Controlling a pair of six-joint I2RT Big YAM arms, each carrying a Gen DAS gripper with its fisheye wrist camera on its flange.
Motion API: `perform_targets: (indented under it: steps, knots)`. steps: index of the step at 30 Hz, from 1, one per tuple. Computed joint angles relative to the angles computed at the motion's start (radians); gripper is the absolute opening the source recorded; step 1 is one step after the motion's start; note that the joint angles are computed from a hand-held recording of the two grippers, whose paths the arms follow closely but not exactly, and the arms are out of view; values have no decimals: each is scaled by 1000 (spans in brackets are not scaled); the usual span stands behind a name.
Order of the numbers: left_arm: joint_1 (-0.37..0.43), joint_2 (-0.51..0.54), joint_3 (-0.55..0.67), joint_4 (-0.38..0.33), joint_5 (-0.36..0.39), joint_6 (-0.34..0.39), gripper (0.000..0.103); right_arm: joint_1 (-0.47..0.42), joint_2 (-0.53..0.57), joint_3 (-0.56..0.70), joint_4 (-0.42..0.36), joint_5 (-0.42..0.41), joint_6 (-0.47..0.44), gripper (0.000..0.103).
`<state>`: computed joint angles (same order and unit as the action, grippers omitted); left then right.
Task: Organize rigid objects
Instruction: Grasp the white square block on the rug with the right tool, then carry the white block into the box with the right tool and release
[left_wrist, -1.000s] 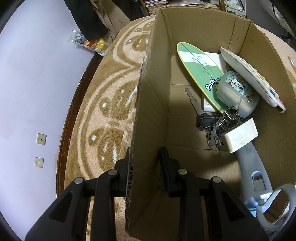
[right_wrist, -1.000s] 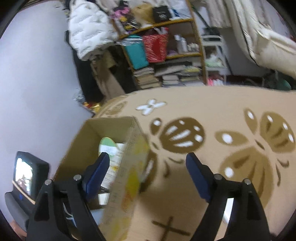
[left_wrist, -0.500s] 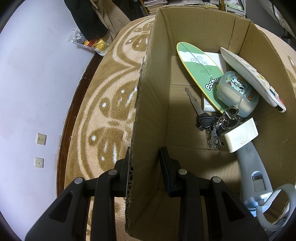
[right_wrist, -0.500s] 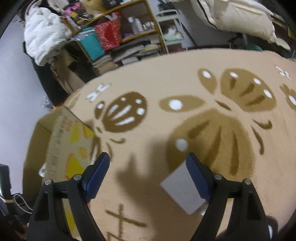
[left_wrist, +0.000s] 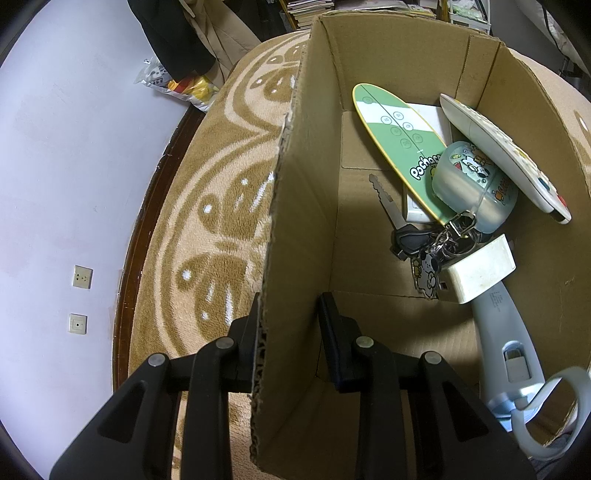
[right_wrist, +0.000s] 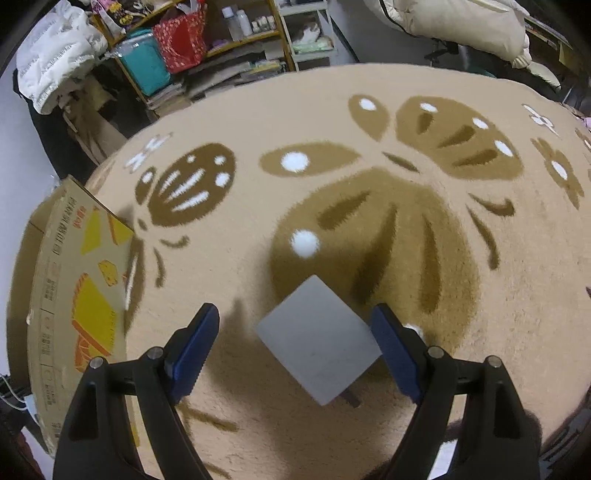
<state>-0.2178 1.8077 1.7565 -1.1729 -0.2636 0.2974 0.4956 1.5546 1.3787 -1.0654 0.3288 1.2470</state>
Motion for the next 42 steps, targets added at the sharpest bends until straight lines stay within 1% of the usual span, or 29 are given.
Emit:
perform_targets:
  steps: [2, 8, 12, 14, 16, 19, 23, 26, 27, 29, 31, 36, 40, 42]
  knots:
    - [0, 0, -1, 1, 0, 0, 28, -3, 1, -7, 0, -14, 10, 89]
    - [0, 0, 0, 0, 0, 0, 28, -1, 2, -7, -5, -22, 26, 89]
    - [0, 0, 0, 0, -1, 1, 28, -3, 12, -9, -12, -58, 36, 88]
    - [0, 0, 1, 0, -1, 1, 28, 2, 9, -11, -20, -36, 61, 75]
    - [1, 0, 1, 0, 0, 2, 28, 0, -5, -28, 10, -43, 57, 68]
    - [0, -1, 0, 0, -1, 1, 28, -2, -12, -38, 27, -50, 59, 65]
    - [1, 0, 1, -1, -1, 2, 28, 0, -8, -29, 26, -39, 50, 59]
    - [0, 0, 2, -1, -1, 1, 28, 0, 3, -13, 16, -35, 40, 59]
    - [0, 0, 1, 0, -1, 1, 28, -1, 8, -8, 22, -38, 40, 59]
    - [0, 0, 1, -1, -2, 1, 28, -2, 14, -4, 57, -41, 31, 58]
    - [0, 0, 0, 1, -1, 2, 28, 3, 22, 9, 66, -23, 27, 58]
    - [0, 0, 0, 1, -2, 2, 28, 15, 36, 52, 79, 15, -16, 57]
    - [0, 0, 1, 0, -3, 3, 28, 26, 38, 72, 118, 52, -45, 56]
    - [0, 0, 0, 0, -2, 2, 28, 31, 35, 72, 160, 61, -62, 56]
